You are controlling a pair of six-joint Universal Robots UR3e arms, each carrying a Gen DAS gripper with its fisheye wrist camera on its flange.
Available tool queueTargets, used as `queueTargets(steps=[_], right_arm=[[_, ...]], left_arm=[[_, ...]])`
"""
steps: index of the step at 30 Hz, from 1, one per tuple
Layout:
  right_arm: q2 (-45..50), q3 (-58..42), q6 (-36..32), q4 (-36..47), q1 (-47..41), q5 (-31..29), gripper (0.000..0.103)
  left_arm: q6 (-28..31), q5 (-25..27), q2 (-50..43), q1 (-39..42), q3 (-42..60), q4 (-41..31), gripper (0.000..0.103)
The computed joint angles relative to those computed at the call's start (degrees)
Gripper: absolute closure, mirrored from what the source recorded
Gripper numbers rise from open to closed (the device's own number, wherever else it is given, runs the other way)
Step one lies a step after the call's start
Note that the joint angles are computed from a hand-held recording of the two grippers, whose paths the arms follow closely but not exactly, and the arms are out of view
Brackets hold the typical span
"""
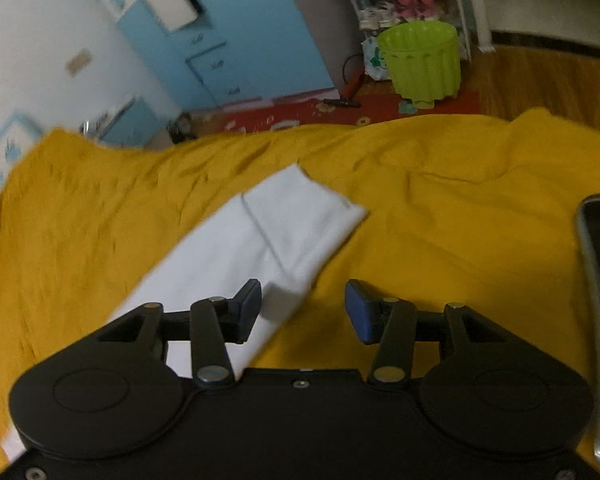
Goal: Fold small clothes
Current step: 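Grasp the other sleeve cuff with the right gripper, then fold the held sleeve across the body and open the right gripper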
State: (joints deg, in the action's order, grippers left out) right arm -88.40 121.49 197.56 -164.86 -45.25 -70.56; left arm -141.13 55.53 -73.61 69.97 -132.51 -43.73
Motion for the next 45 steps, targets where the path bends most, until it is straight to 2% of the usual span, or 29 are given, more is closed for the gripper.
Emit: queueTargets(steps=[4,6,7,8,13,17,19,21,25,31,37,39,41,43,45], right_arm=[[6.76,-3.50,4.84,-4.89,1.94,-0.87,0.053],[8.65,-4.63,6.19,-6.43,1.95,-0.43,0.069],[8.42,-4.38,6.62,-6.85,1.71,0.17,0.092],[7.78,-4.24,7.02,-6.74,1.82,0.15,0.095],[2.84,-2.86,4.47,-9.38,2.34,1.17,0.096],[-2.67,-6.44,2.31,-5.95,5.90,4.19,0.096],[-5.04,-9.55,2.07,-3.74,9.47,5.48,0.096],[-6.96,-12.67,2.69,-2.42,14.23,6.21,0.096],[-6.60,-19.31,4.38,-1.74,26.47,6.09,0.096],[4.83,-31.40,6.52,-3.07,50.90,2.07,0.096],[26.06,-49.62,6.09,-1.13,71.87,-2.52,0.095],[34.02,-59.02,4.47,3.66,76.58,-3.80,0.090],[40.00,-66.06,5.17,9.86,78.56,-2.19,0.062],[41.74,-67.91,6.28,12.07,78.84,-2.14,0.061],[39.99,-64.43,6.77,10.13,77.37,-1.10,0.061]], left_arm=[[-0.49,1.55,-0.68,-1.33,-0.49,2.09,0.035],[-1.03,2.19,-1.17,-1.95,-0.80,3.48,0.035],[-1.28,2.35,-1.41,-2.11,-0.81,3.96,0.035],[-1.65,2.46,-1.46,-2.25,-0.83,4.30,0.035],[-2.16,1.54,-0.19,-1.46,-0.53,2.92,0.035],[-1.53,1.70,2.59,-0.48,-0.27,1.10,0.033],[-1.39,2.44,4.19,0.01,-0.48,1.18,0.033],[0.37,1.05,6.12,2.26,-0.70,-0.92,0.033],[5.81,-2.79,8.55,9.33,1.32,-10.05,0.033],[13.93,-6.54,9.73,18.48,3.78,-21.48,0.032],[19.21,-7.52,7.81,24.02,5.46,-27.31,0.031],[20.81,-7.81,6.89,25.57,6.20,-28.97,0.031],[21.09,-7.99,5.64,26.17,7.14,-29.83,0.031],[22.09,-9.00,4.49,26.94,8.80,-32.94,0.031],[23.45,-10.78,4.77,27.35,9.99,-36.72,0.032]])
